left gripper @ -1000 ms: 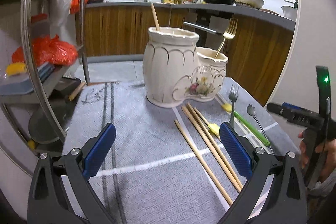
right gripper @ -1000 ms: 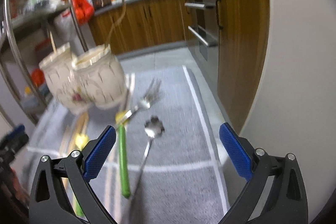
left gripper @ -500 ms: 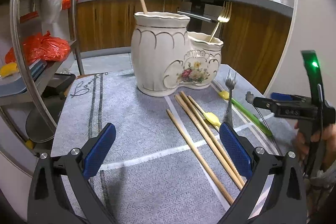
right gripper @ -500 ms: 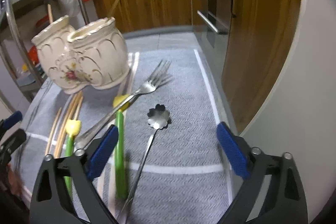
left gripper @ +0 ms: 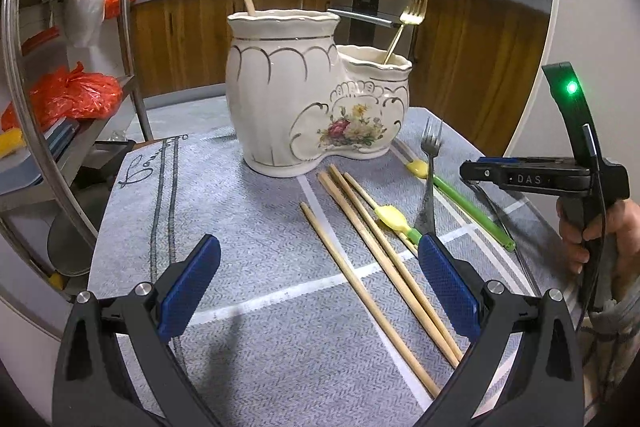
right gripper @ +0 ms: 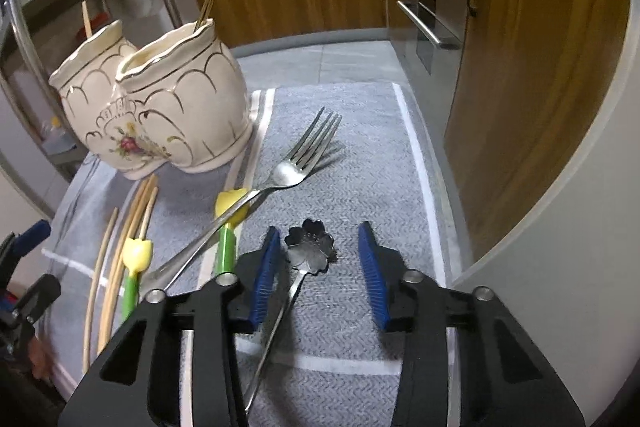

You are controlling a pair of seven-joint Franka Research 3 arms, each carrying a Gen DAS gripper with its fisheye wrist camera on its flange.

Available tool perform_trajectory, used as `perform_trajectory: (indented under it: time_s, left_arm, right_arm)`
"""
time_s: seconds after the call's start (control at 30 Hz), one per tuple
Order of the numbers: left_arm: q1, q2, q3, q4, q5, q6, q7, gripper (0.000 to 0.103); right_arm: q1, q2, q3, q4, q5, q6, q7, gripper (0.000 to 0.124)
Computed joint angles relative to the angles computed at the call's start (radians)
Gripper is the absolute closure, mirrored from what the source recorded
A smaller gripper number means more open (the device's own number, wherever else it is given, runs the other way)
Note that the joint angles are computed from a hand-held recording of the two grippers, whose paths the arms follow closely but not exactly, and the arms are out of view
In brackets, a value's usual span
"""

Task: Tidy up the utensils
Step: 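Grasp the silver spoon with the right gripper while the left gripper grasps a chopstick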

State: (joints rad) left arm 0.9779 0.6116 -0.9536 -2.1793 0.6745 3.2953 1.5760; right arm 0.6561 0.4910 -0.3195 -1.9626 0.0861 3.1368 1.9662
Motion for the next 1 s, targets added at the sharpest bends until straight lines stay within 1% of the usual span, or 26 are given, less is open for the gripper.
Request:
perform_trajectory:
  time_s: [0.03, 0.13, 0.17, 0.2, 0.23, 0.27, 0.3, 0.4, 0.47, 0.5, 0.53, 0.57, 0.6, 0.63, 0.7, 0.73, 0.77, 0.83, 0.9, 0.93, 1.0]
  left_arm:
    - [-0.008, -0.004, 0.006, 0.002, -0.001, -0.002, 0.000, 0.006]
    - [-0.045, -0.031, 0.041, 0.002, -0.010, -0.002, -0.002, 0.006]
    - [-0.056, -0.039, 0.051, 0.002, -0.013, -0.001, -0.004, 0.006]
    - [-0.064, -0.044, 0.058, 0.001, -0.015, -0.001, -0.004, 0.006]
    - [-0.071, -0.049, 0.065, 0.000, -0.017, -0.001, -0.003, 0.006]
    - [-0.080, -0.056, 0.073, -0.001, -0.019, -0.002, -0.004, 0.006]
    - [-0.090, -0.062, 0.080, 0.000, -0.023, -0.003, -0.005, 0.006]
    - [-0.102, -0.070, 0.091, -0.002, -0.032, -0.003, -0.007, 0.006]
    - [-0.117, -0.080, 0.104, -0.005, -0.039, -0.001, -0.011, 0.006]
    - [-0.122, -0.084, 0.108, -0.006, -0.040, 0.000, -0.013, 0.006]
    - [-0.128, -0.091, 0.113, -0.010, -0.040, 0.001, -0.014, 0.006]
    - [-0.143, -0.101, 0.127, -0.012, -0.042, 0.004, -0.016, 0.006]
    - [-0.168, -0.112, 0.151, -0.012, -0.045, 0.008, -0.019, 0.006]
    - [-0.201, -0.132, 0.185, -0.016, -0.049, 0.015, -0.024, 0.006]
    - [-0.249, -0.159, 0.235, -0.025, -0.047, 0.023, -0.034, 0.014]
    - [-0.260, -0.167, 0.247, -0.026, -0.044, 0.020, -0.040, 0.020]
    - [-0.253, -0.169, 0.242, -0.030, -0.039, 0.017, -0.045, 0.024]
    - [-0.217, -0.171, 0.210, -0.042, -0.035, 0.005, -0.055, 0.031]
    - [-0.181, -0.175, 0.172, -0.060, -0.034, -0.009, -0.052, 0.035]
    - [-0.174, -0.177, 0.163, -0.066, -0.036, -0.014, -0.046, 0.037]
    - [-0.187, -0.185, 0.167, -0.073, -0.046, -0.025, -0.029, 0.045]
  right_arm:
    - [-0.003, 0.001, 0.004, 0.007, -0.002, -0.007, -0.005, 0.098]
    - [-0.008, 0.001, 0.013, 0.007, -0.015, -0.004, -0.021, 0.099]
    - [0.003, 0.002, 0.003, 0.008, -0.017, 0.000, -0.019, 0.099]
    - [0.022, 0.000, -0.016, -0.003, -0.020, 0.018, -0.013, 0.111]
    - [0.032, -0.007, -0.024, -0.019, -0.018, 0.043, -0.015, 0.118]
    - [0.061, -0.008, -0.054, -0.030, -0.013, 0.051, -0.016, 0.119]
    - [0.094, -0.011, -0.086, -0.042, -0.009, 0.063, -0.019, 0.120]
    - [0.120, -0.020, -0.105, -0.065, 0.022, 0.095, -0.052, 0.121]
    - [0.123, -0.034, -0.101, -0.091, 0.048, 0.139, -0.073, 0.121]
    - [0.133, -0.041, -0.109, -0.102, 0.061, 0.153, -0.084, 0.121]
    - [0.163, -0.051, -0.134, -0.125, 0.079, 0.193, -0.094, 0.121]
    - [0.172, -0.057, -0.142, -0.136, 0.093, 0.212, -0.106, 0.121]
    - [0.202, -0.065, -0.166, -0.155, 0.116, 0.246, -0.120, 0.121]
    - [0.212, -0.069, -0.172, -0.165, 0.132, 0.275, -0.134, 0.121]
    - [0.223, -0.084, -0.173, -0.187, 0.164, 0.324, -0.163, 0.121]
    - [0.224, -0.090, -0.169, -0.196, 0.178, 0.342, -0.177, 0.121]
    - [0.235, -0.095, -0.173, -0.204, 0.199, 0.361, -0.196, 0.121]
    - [0.248, -0.101, -0.173, -0.216, 0.237, 0.400, -0.232, 0.121]
    - [0.270, -0.106, -0.180, -0.225, 0.289, 0.433, -0.280, 0.121]
    - [0.278, -0.108, -0.182, -0.228, 0.315, 0.450, -0.304, 0.121]
    - [0.288, -0.112, -0.177, -0.233, 0.360, 0.484, -0.346, 0.121]
